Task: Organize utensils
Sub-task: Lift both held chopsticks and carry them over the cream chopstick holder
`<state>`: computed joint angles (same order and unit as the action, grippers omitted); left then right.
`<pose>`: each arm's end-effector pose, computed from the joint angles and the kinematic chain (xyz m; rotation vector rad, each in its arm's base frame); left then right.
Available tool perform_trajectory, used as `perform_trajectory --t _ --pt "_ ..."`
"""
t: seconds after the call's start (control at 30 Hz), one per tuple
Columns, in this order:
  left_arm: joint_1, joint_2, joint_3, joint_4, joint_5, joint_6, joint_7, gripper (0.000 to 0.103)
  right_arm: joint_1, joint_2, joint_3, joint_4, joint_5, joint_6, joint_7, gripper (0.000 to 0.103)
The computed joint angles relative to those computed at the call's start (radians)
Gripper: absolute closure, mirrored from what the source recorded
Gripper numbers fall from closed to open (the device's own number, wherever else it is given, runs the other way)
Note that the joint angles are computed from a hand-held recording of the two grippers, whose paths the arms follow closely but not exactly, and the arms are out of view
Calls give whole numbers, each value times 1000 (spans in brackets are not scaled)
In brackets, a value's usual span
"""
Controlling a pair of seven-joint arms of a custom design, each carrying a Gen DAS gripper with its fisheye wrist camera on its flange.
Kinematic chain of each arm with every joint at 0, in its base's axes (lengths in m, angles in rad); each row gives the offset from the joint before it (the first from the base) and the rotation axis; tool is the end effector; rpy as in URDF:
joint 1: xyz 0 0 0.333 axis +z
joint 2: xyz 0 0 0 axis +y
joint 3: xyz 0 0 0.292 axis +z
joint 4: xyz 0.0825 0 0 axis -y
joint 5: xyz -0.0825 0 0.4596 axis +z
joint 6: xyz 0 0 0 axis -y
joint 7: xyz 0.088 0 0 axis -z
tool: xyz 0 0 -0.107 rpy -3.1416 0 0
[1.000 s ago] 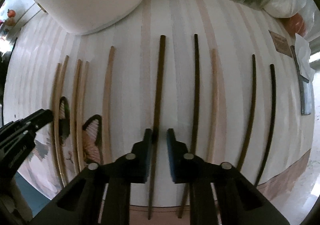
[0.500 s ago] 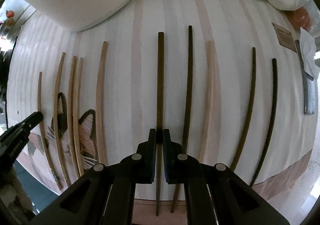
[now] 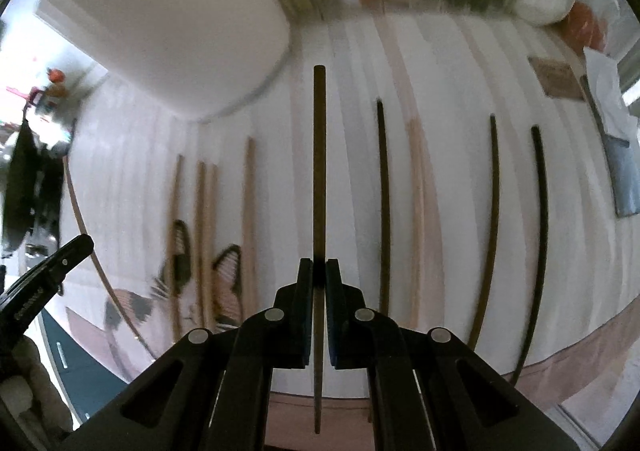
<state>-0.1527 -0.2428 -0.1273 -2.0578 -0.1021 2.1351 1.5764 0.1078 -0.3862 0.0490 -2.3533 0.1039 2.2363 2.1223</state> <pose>0.5681 -0.1719 0.5302 -1.8254 2.3405 -0.4375 0.5286 0.0870 0.4534 -1.5250 2.4274 -0.0692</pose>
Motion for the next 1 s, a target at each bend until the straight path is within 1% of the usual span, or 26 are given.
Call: perform_trajectory --t 0.03,0.1,0.2,0.37,0.57,0.63,0.8,0.87,0.97,1.0 --pt "-1 0 -1 11 0 4 1 99 -2 -42 -5 -23 1 7 -5 97" --pt "-1 -13 3 25 -6 13 10 99 -6 -75 3 -33 0 30 9 97" --pt "-4 -8 2 61 -7 43 17 99 -12 -89 4 -32 0 71 5 97" --pt "-5 23 -5 118 -10 83 0 99 -23 -81 12 13 -16 108 4 97" --pt "-8 21 -1 178 -36 127 -12 99 -33 -60 15 69 -37 162 2 97" --pt "-11 29 1 212 -49 139 -3 99 -34 -39 16 102 -38 190 8 97" --pt "-12 60 -4 310 -58 198 0 99 -38 4 9 201 -45 256 -5 97" --pt "-11 99 -12 378 -47 218 -6 99 -42 41 8 265 -55 286 -12 97" --pt "-8 165 -24 476 -30 253 -15 99 -54 108 12 368 -97 330 -9 97" --pt "-7 188 -28 510 -24 253 -18 99 -57 129 16 399 -118 341 -1 97"
